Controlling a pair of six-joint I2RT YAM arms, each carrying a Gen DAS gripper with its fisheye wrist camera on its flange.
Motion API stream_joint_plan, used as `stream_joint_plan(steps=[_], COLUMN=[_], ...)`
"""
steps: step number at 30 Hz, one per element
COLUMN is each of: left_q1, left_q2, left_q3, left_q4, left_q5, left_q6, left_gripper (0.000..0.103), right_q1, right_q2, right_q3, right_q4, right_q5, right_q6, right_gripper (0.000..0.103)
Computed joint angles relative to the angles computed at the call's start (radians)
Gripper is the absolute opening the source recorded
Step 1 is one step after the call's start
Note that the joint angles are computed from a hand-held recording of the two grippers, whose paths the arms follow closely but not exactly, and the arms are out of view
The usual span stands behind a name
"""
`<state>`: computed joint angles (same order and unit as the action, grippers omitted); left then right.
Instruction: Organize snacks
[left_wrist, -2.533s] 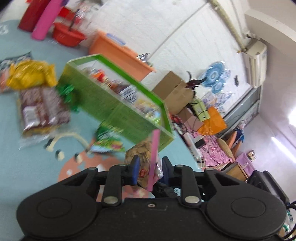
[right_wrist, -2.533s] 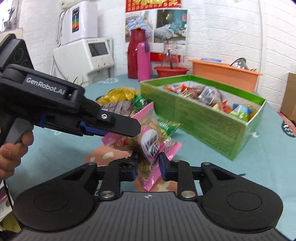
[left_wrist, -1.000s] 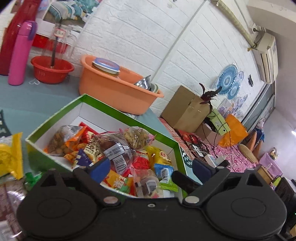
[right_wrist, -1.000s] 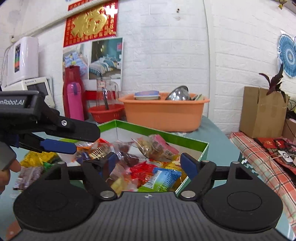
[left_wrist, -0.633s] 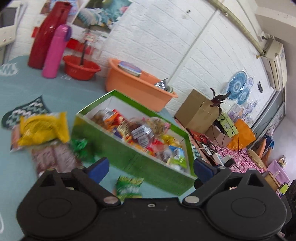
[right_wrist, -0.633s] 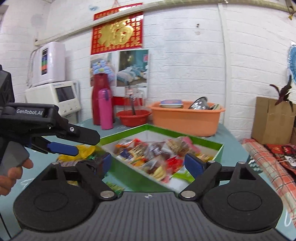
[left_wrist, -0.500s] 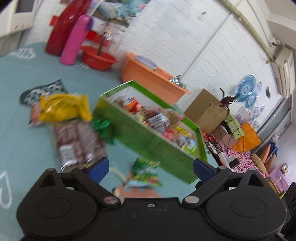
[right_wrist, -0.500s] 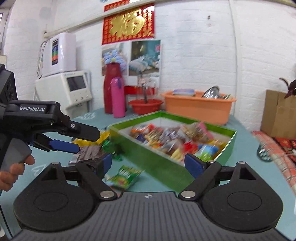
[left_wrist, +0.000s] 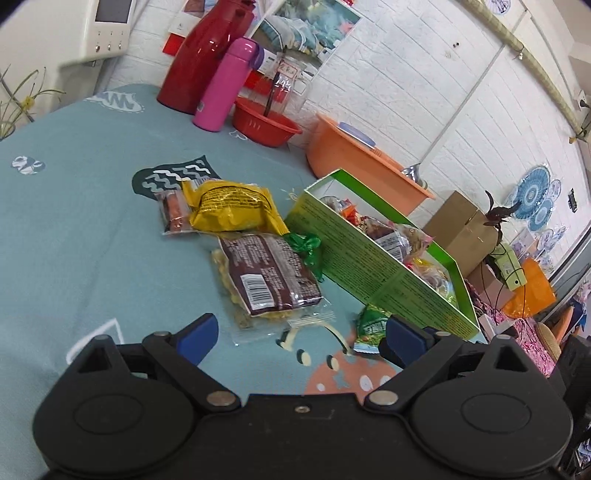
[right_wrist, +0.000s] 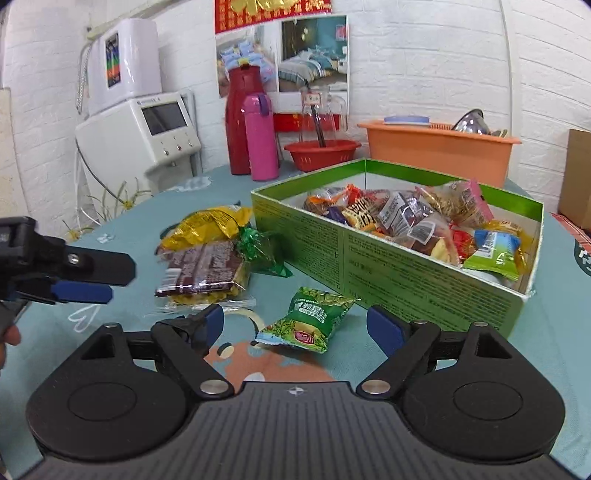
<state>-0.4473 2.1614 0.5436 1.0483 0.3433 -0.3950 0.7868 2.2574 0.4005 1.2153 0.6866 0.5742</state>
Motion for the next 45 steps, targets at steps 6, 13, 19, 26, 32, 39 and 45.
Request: stream_joint_plan(steps=[6,13,19,26,32,39,45], left_q1=[0.022,0.005,-0.070,-0.141,-0.165,-0.196,-0.214], left_q2=[0.014,0.029,0.083,0.138,0.130,0.148,0.108], left_q3=[0.040,0.079,0.174,0.271,0.263,0.278,0.263], left_q4=[-0.037,-0.069,-0.158,-0.240,-0.247,-0.237,-0.201], left_q5=[0.011,0.060,0.144,0.143,0.125,0.063,0.064], left_q6=[0.015,0.018,0.024,0.009,0.027,0.027,0.007], left_gripper=[0.103,0.103,0.103,0.100,0.095,0.054,0.054], right_q1=[-0.042,-0.071,-0.022,0.062,0.085,0.052,0.090], right_q2=[0.016,0.045,0.046,0.052,0.062,0.085,0.067], right_q3=[0.067,0.063,-0.005,-0.052,-0.084,-0.090,-0.124], right_q4=[-0.089,-0.049,0.040,0.082,0.100,0.160,0.197], right_q5=[-0.022,-0.086,-0.115,-0.084,-0.051,-0.119,-0.036], right_q6=[0.012,-0.001,-0.025,0.014,0.057,0.033,0.025], right_gripper=[0.103,0.065,0.056,0.061,0.086,0.060,0.056])
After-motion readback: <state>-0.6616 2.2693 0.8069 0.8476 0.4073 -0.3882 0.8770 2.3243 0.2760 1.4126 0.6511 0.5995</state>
